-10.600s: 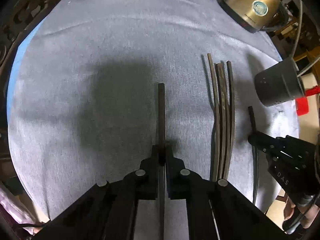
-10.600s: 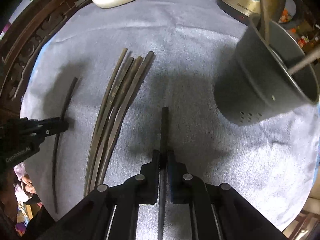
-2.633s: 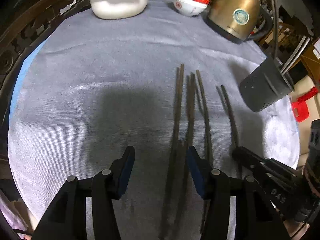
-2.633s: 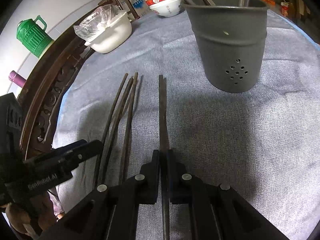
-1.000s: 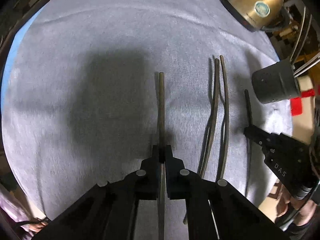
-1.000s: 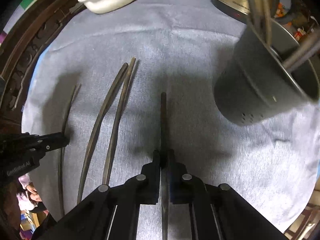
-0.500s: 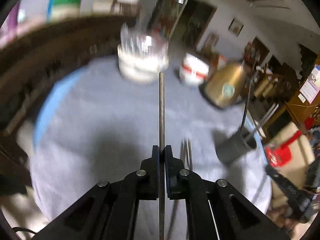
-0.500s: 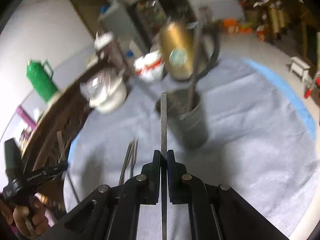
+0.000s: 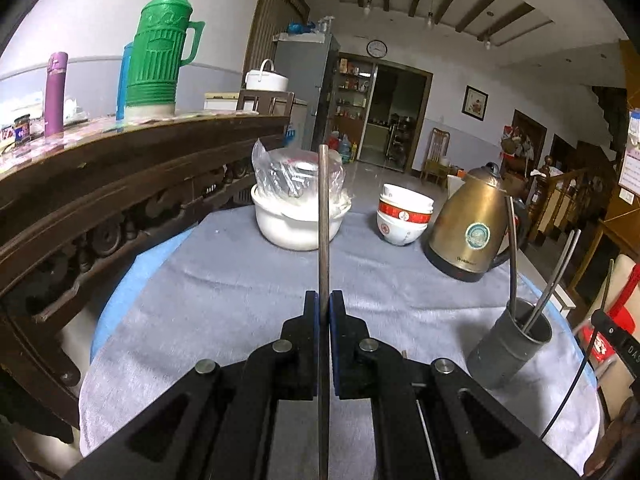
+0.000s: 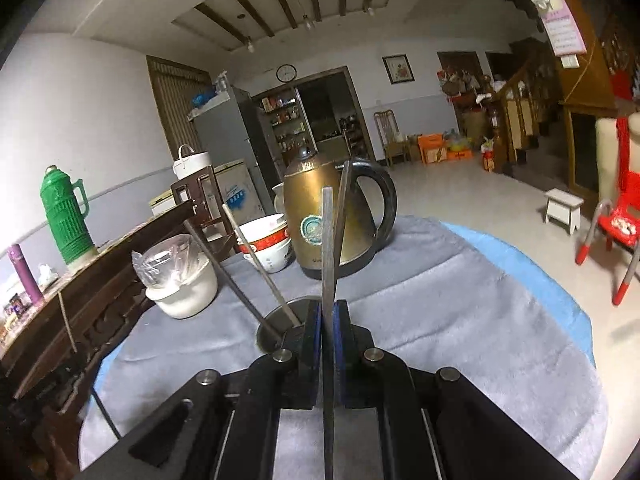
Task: Organize utensils
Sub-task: 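Lift both held chopsticks and carry them over the grey cup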
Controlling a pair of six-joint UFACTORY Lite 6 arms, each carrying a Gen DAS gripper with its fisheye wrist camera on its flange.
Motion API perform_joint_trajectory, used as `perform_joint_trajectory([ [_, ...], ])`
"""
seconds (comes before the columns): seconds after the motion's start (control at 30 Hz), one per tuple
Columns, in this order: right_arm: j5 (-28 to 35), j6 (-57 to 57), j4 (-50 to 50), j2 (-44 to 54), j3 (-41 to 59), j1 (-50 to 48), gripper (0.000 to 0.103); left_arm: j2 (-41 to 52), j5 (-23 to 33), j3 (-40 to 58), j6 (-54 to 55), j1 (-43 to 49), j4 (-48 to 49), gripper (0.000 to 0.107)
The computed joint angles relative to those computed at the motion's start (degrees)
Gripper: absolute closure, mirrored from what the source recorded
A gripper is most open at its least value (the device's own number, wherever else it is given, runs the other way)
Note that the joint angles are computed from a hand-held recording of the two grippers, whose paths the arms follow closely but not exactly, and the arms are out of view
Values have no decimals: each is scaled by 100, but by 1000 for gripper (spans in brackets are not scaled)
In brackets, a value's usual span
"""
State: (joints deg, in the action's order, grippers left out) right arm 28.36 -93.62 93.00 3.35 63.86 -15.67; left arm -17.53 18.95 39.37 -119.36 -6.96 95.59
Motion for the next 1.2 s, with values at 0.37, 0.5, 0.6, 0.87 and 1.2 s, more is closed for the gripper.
perform_joint_trajectory([
  [0.37,-39,-1217,885,-148,-523,15,96,-23,446,-431,-574,-290,443,102],
  [0.5,125,-1292,705,-817,-1053,-98,96,-679,426,-883,-156,-346,48,102],
  [0.6,244,-1203,516,-1258,-1380,-201,96,-1271,443,-1206,435,-410,-532,101],
  [0.87,458,-920,-15,-2284,-2135,-442,96,-2911,919,-1911,1975,-890,-2119,101],
  [1.2,883,-422,-613,-2839,-2456,-930,96,-4284,2260,-2221,2894,-2261,-3074,101],
])
